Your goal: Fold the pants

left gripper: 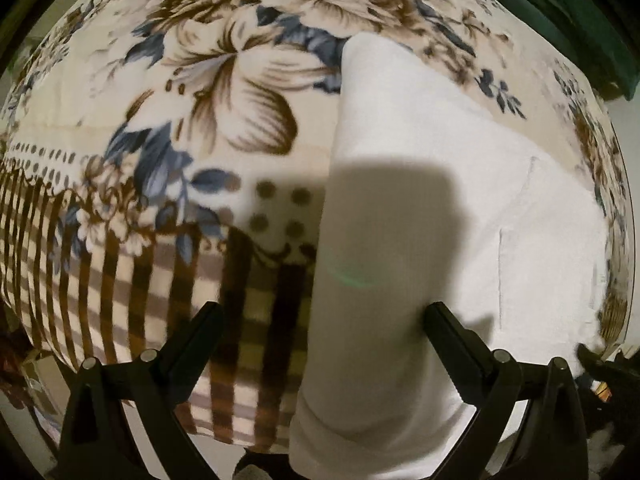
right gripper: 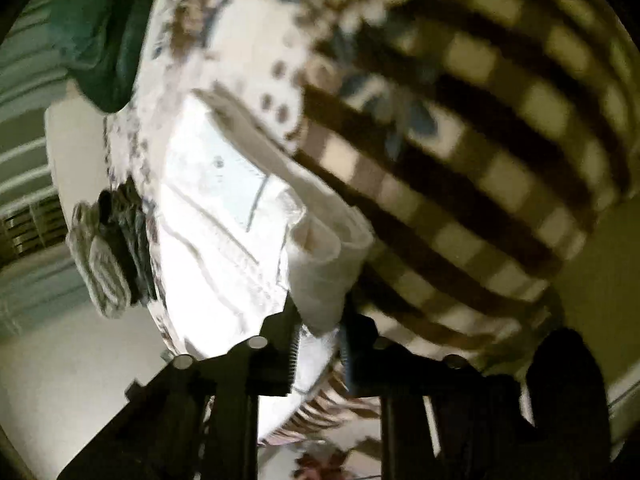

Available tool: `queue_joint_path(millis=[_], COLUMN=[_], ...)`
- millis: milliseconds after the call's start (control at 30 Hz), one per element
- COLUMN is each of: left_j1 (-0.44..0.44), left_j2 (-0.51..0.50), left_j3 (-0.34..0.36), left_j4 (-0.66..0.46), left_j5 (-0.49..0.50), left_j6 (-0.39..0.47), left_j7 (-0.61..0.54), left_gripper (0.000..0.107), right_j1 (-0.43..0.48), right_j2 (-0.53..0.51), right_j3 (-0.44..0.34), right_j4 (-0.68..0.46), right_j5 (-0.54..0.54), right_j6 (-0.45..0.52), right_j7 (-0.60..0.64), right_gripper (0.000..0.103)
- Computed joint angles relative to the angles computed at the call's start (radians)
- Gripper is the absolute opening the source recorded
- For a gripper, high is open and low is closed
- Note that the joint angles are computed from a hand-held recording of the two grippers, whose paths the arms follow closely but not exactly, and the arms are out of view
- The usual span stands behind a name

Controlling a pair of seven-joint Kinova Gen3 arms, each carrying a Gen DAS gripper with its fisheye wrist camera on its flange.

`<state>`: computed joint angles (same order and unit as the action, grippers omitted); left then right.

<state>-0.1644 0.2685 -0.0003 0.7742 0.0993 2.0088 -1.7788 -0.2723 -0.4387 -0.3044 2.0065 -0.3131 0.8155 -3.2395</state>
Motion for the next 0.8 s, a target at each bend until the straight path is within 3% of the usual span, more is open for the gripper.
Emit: queue_joint_path(millis=[67, 167, 267, 333, 400, 533, 633, 700, 800], left_j1=[0.001, 0.01, -0.01, -0.05, -0.082, -0.125, -0.132, -0.138, -0.133], left_j2=[-0.009, -0.002, 0.011, 0.02, 0.034, 0.043, 0.047, 0.05, 0.039], left_j3=[0.0, -0.001, 0.002, 0.004, 0.007, 0.01, 0.011, 0.013, 0.017], left_j4=[0.029, 0.027, -0.011, -0.027, -0.028, 0.017, 0.033, 0.029, 0.047], left_j5=[0.001, 0.0, 0.039, 0.1, 0.142, 0.207, 0.224, 0.237, 0.25], left_j6=[-0.016, -0.009, 0.021, 0.034, 0.043, 0.024, 0.013, 0.017, 0.02], left_j7=[-0.003, 0.02, 0.038, 0.036, 0.03, 0.026, 0.023, 0.024, 0.032], left_gripper=[0.103, 0.103, 0.103, 0.103, 0.103, 0.103, 0.103, 0.103, 0.103], right_j1=[-0.018, 0.031, 0.031, -0.022, -0.095, -0.265, -0.301, -0.278, -0.304], right_j2=[0.011, 0.002, -0.04, -0.037, 0.004, 0.128, 0.167, 0.187, 0.256], right_j3=[0.016, 0.013, 0.026, 0.058, 0.08, 0.157, 0.163, 0.153, 0.212], right_j4=[-0.005, 0.061, 0.13, 0.168, 0.198, 0.219, 0.205, 0.166, 0.111], right_j5=[-0.018, -0.133, -0.241, -0.322, -0.403, -0.518, -0.569, -0.534, -0.454], right_j6=[0.018, -0.069, -0.191, -0.273, -0.354, -0.517, -0.623, -0.623, -0.535], right_j7=[0.043, 0.163, 0.285, 0.366, 0.448, 0.61, 0.708, 0.72, 0.681], right_gripper=[0.015, 0.018, 0.036, 0.058, 0.063, 0.064, 0.065, 0.065, 0.064])
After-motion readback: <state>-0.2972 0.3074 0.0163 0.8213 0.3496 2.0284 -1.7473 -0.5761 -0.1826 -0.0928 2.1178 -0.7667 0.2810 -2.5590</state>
